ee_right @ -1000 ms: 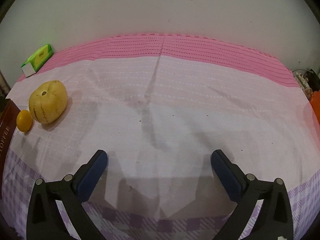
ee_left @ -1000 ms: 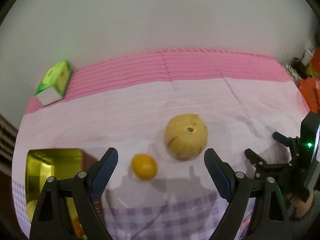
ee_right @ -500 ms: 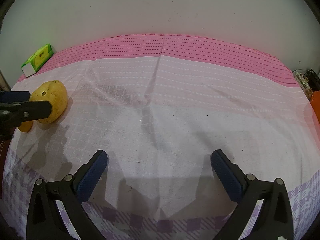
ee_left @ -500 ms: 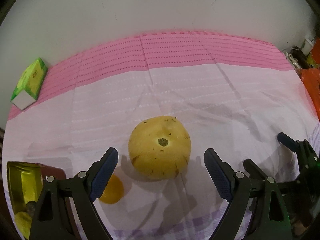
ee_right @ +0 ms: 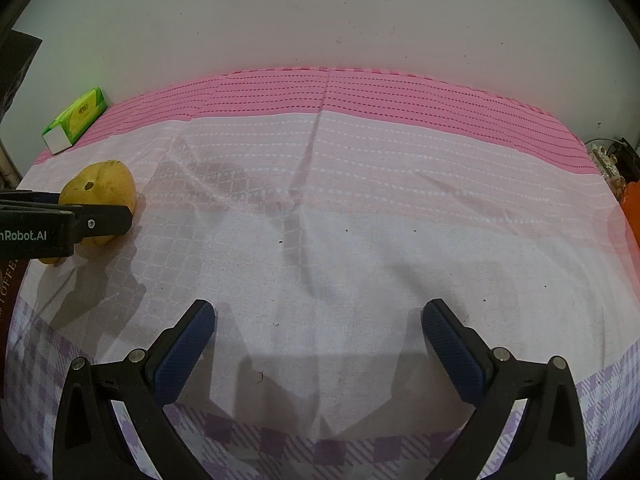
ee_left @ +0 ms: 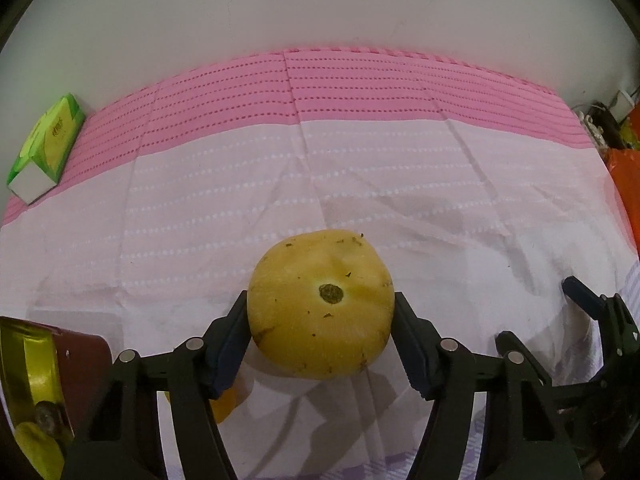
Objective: Organize fruits
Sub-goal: 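Lift the pale yellow pear and carry it over the tin tray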
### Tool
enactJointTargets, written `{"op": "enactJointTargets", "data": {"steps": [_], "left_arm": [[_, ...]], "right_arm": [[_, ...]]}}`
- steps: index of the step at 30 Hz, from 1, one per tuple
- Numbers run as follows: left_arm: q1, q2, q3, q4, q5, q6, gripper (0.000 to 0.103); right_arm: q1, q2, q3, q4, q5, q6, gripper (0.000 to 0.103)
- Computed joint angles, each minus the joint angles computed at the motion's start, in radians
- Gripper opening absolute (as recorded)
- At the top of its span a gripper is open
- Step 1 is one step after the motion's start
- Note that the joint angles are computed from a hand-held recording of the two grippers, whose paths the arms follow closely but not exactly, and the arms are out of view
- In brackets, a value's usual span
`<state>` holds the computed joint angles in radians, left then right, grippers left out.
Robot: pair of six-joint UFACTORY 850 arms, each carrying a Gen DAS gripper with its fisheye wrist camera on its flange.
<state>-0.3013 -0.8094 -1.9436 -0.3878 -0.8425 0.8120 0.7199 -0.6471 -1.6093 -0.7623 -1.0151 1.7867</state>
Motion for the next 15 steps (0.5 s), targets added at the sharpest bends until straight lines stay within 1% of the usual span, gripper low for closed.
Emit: {"op": "enactJointTargets", "data": {"steps": [6, 15], "left_arm": [[0.014, 0.012, 0.011, -0.011, -0.013, 0.004, 0.066], [0.046, 0.093, 0.092, -0.069, 0.011, 0.060, 0.066]], "right_arm": [[-0.001, 0.001, -0.001, 0.003, 0.000, -0.004, 0.103], [-0.003, 0.003, -0.001, 0.005, 0.000, -0.008, 0.103]]}}
